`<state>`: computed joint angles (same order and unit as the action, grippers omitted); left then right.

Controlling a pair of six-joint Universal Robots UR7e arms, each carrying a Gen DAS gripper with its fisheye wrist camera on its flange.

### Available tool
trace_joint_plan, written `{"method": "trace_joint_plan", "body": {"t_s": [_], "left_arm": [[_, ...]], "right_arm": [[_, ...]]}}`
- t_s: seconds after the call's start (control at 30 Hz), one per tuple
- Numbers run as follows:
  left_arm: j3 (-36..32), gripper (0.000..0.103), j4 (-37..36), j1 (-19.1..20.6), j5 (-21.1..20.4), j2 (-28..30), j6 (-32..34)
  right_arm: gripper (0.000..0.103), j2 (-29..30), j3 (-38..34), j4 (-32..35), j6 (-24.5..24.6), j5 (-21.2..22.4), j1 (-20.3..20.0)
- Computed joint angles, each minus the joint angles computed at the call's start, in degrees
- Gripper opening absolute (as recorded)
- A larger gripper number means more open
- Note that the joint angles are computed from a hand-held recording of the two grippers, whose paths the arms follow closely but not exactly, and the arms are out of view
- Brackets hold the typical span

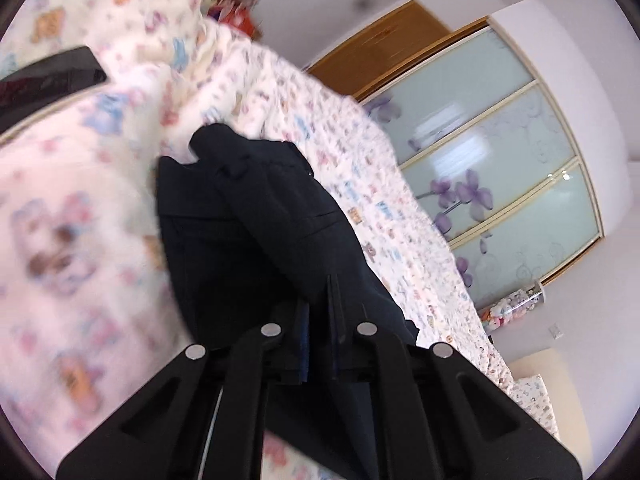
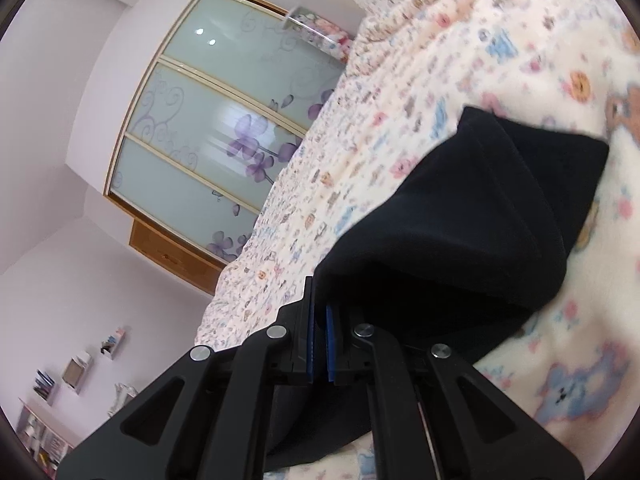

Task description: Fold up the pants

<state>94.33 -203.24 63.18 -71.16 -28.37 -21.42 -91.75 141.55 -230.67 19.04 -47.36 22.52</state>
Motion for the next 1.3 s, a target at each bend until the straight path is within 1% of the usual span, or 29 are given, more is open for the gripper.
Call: {"method": "trace_joint_plan", "body": {"t_s": [0.07, 0.1, 0.13, 0.17, 0.2, 0.23, 0.27, 0.33, 0.4, 0.47, 0.5, 0.53, 0.57, 0.6, 0.67, 0.7, 0.77, 0.83, 0.97, 1.0, 1.03, 1.07, 1.1, 1.13, 1.17, 1.2, 1.23, 1.27, 1.3], "left_arm": [[0.75, 0.007, -0.82, 0.2, 1.82, 0.93, 0.39], [-0.05, 0.008, 0.8, 0.62, 2.26, 1.42, -0.32], [-1.04, 0.014, 2.88, 1.69, 1.36, 2.1, -2.97], [-0.58, 0.014, 2.78, 2.61, 0.18, 1.82, -3.83], [-0.74, 0.015, 1.8, 2.96, -0.81, 2.13, -3.97], [-0.63, 0.022, 1.24, 2.7, -0.52, 2.08, -3.17], [-0.62, 0.029, 0.34, 2.44, -0.46, 2.28, -1.6], [-0.57, 0.057, -1.53, 2.19, -1.65, 2.71, 1.23], [-0.67, 0.071, -2.01, 1.37, -1.46, 3.06, 4.18], [-0.7, 0.077, -2.04, 0.66, 0.06, 3.27, 6.16], [-0.91, 0.079, -2.08, 0.46, 0.24, 3.37, 6.55], [-0.7, 0.08, -2.49, 0.41, 0.33, 3.35, 6.61], [-0.49, 0.081, -3.05, 0.41, 0.23, 3.34, 6.7], [-0.33, 0.082, -3.4, 0.41, 0.2, 3.32, 6.78], [-0.17, 0.083, -4.0, 0.27, 0.6, 3.37, 7.03], [-0.11, 0.084, -4.2, 0.2, 0.69, 3.42, 7.36], [-0.16, 0.084, -4.12, 0.08, 1.14, 3.51, 7.97], [-0.41, 0.085, -4.0, -0.01, 1.42, 3.7, 8.52], [-0.71, 0.086, -4.04, 0.13, 1.25, 3.88, 9.26], [-0.76, 0.086, -4.02, 0.21, 1.13, 3.9, 9.38], [-0.77, 0.086, -4.01, 0.27, 1.0, 3.91, 9.57], [-0.75, 0.087, -3.99, 0.26, 0.97, 3.9, 9.69], [-0.79, 0.087, -3.95, 0.28, 0.96, 3.95, 9.95], [-1.12, 0.088, -3.61, 0.39, 0.93, 4.0, 10.25], [-1.26, 0.088, -3.41, 0.4, 1.01, 4.02, 10.46], [-1.4, 0.088, -3.18, 0.4, 1.05, 4.06, 10.68], [-1.14, 0.089, -3.27, 0.28, 1.15, 3.94, 10.67], [-1.12, 0.089, -3.27, 0.29, 1.08, 3.92, 10.7], [-1.12, 0.089, -3.3, 0.36, 0.89, 3.89, 10.64]], "right_arm": [[0.004, -0.98, 0.5, 1.85, -1.57, -2.73, 0.64], [0.004, -1.65, 0.57, 4.58, -2.41, -4.56, 1.15], [0.005, -2.38, 0.61, 7.81, -2.91, -6.13, 1.52], [0.006, -3.21, 0.64, 10.72, -3.32, -7.41, 1.83], [0.009, -5.01, 0.69, 16.03, -3.64, -9.43, 2.19], [0.01, -7.01, 0.58, 22.03, -3.8, -9.67, 1.93], [0.01, -8.33, 0.6, 25.68, -4.11, -8.55, 1.2], [0.011, -12.34, 1.26, 32.9, -4.33, -4.55, -1.46], [0.011, -15.86, 2.57, 35.88, -4.39, -0.45, -4.5], [0.013, -18.78, 4.12, 35.5, -3.69, 4.07, -8.12], [0.04, -20.27, 5.1, 34.19, -2.18, 6.43, -10.5], [0.077, -21.27, 5.88, 32.75, -0.29, 8.54, -12.73], [0.081, -21.39, 6.34, 30.76, 1.57, 10.82, -14.57], [0.078, -21.7, 6.92, 28.78, 3.44, 14.59, -17.1], [0.069, -22.63, 7.07, 29.78, 3.71, 17.55, -19.04], [0.063, -22.26, 7.09, 29.51, 4.05, 18.43, -19.25], [0.062, -21.16, 6.34, 33.12, 3.32, 20.03, -18.58], [0.059, -17.49, 4.92, 33.46, 5.79, 20.44, -16.76], [0.059, -9.72, 1.35, 26.58, 16.24, 21.01, -15.43], [0.059, -9.09, 0.46, 24.71, 18.37, 19.25, -14.91], [0.059, -8.9, -0.32, 24.1, 18.84, 16.86, -14.1], [0.058, -8.88, -0.92, 24.62, 18.17, 14.32, -12.96], [0.038, -8.5, -1.78, 25.33, 16.89, 10.33, -11.34], [0.008, -7.82, -2.15, 24.24, 16.37, 7.52, -10.33], [0.004, -8.27, -2.62, 24.96, 13.7, 3.3, -8.73], [0.004, -9.89, -2.33, 24.08, 8.63, -1.85, -7.3], [0.004, -10.2, -1.86, 20.81, 5.45, -4.6, -6.05], [0.004, -9.77, -1.27, 15.13, -0.14, -4.95, -4.54], [0.004, -11.46, -0.49, 9.13, -6.14, -5.61, -1.95]]}}
